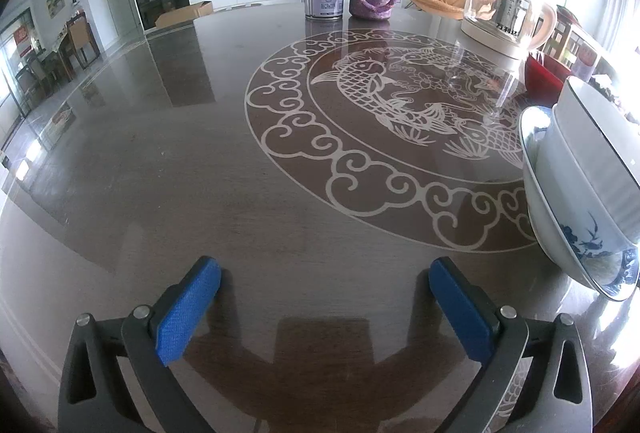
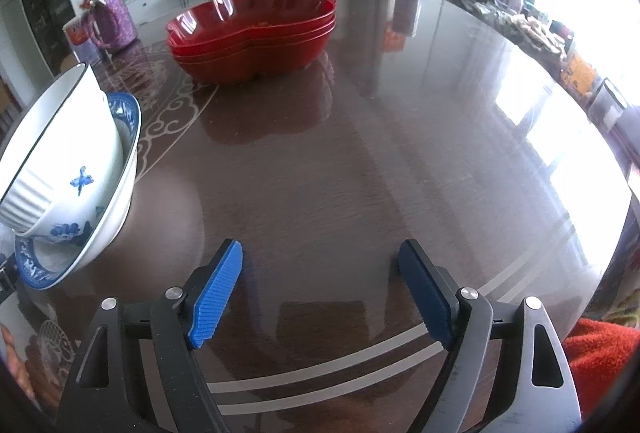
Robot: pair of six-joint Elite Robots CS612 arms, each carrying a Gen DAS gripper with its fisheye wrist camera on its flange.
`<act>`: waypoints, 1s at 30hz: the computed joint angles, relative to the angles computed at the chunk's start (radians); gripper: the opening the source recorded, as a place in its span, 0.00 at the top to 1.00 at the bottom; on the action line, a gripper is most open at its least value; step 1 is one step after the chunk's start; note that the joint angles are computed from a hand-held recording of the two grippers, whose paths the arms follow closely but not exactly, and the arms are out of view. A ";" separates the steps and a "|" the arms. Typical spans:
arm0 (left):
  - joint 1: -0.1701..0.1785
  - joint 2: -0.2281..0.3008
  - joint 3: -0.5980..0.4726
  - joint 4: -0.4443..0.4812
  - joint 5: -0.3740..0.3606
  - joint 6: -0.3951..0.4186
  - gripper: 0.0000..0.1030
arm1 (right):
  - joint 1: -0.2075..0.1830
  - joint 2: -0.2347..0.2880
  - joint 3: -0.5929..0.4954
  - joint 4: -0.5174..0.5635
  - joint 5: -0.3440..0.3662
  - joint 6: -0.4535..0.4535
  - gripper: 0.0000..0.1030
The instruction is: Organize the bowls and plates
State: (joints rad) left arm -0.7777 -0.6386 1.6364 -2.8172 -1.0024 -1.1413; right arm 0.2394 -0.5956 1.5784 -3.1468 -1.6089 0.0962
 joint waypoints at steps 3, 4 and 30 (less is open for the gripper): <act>0.000 0.000 0.000 0.000 0.000 0.000 0.00 | 0.000 0.000 0.001 -0.001 0.000 0.000 0.19; 0.000 0.000 0.000 0.000 0.000 -0.001 0.00 | 0.000 0.000 0.000 0.000 0.001 0.000 0.19; -0.003 -0.003 0.001 0.011 0.006 -0.015 0.00 | 0.000 0.000 0.001 -0.001 0.000 0.000 0.19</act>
State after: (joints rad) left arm -0.7803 -0.6413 1.6371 -2.8064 -0.9966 -1.1559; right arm 0.2399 -0.5960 1.5793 -3.1476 -1.6093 0.0960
